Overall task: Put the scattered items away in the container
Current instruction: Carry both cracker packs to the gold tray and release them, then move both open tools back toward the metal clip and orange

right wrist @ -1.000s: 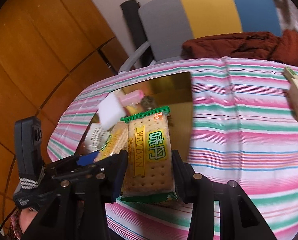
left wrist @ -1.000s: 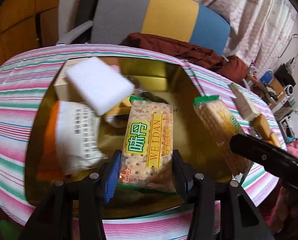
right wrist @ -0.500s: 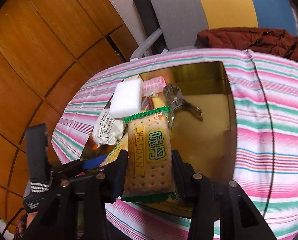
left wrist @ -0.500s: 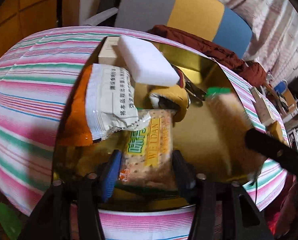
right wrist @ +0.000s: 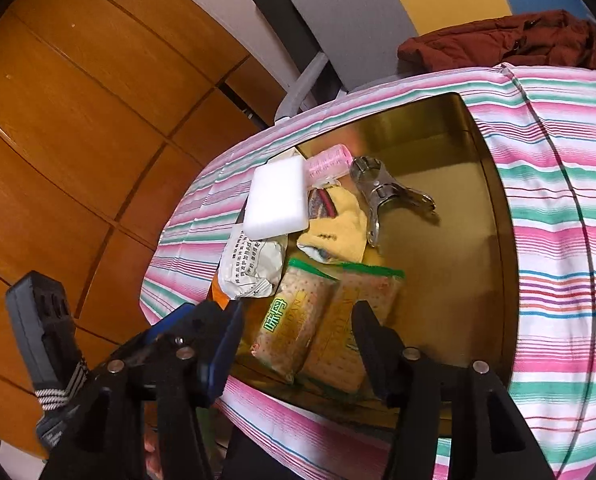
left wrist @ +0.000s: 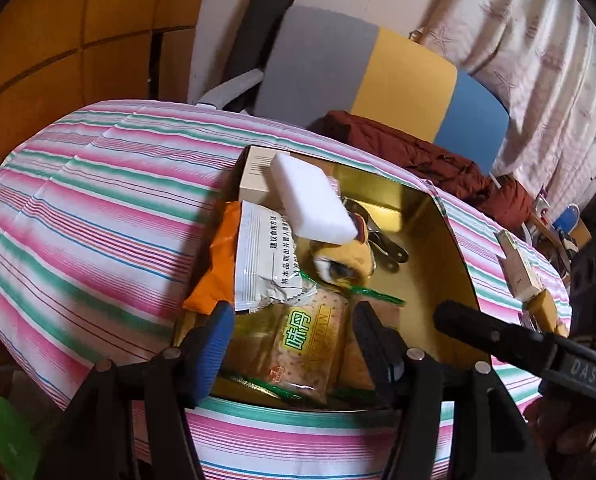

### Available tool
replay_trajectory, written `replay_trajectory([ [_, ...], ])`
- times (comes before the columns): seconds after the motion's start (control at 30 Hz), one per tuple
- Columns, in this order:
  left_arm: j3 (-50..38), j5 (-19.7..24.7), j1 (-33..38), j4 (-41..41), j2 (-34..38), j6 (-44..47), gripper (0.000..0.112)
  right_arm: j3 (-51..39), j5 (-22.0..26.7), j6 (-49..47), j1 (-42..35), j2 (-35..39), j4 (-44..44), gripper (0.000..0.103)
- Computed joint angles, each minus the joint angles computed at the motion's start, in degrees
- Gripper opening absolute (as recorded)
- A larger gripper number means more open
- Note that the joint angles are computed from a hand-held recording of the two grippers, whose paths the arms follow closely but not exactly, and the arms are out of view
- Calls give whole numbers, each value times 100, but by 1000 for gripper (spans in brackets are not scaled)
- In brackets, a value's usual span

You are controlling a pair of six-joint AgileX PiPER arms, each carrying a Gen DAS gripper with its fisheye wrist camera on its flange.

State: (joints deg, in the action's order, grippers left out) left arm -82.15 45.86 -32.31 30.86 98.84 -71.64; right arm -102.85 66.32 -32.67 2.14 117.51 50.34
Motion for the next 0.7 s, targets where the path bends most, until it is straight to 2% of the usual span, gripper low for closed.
replay_trajectory([
  [0.1,-101,61,-34,-86,78,85,62,181,-93,-128,-46,-132,16,58],
  [0.5,-1205,958,-358,-174,863,557,63,636,-350,-599,-315,-423,190,58],
  [0.7,-1592,1271,-498,-47,1092,672,63,791,-456,-861,-463,-544,212,58],
])
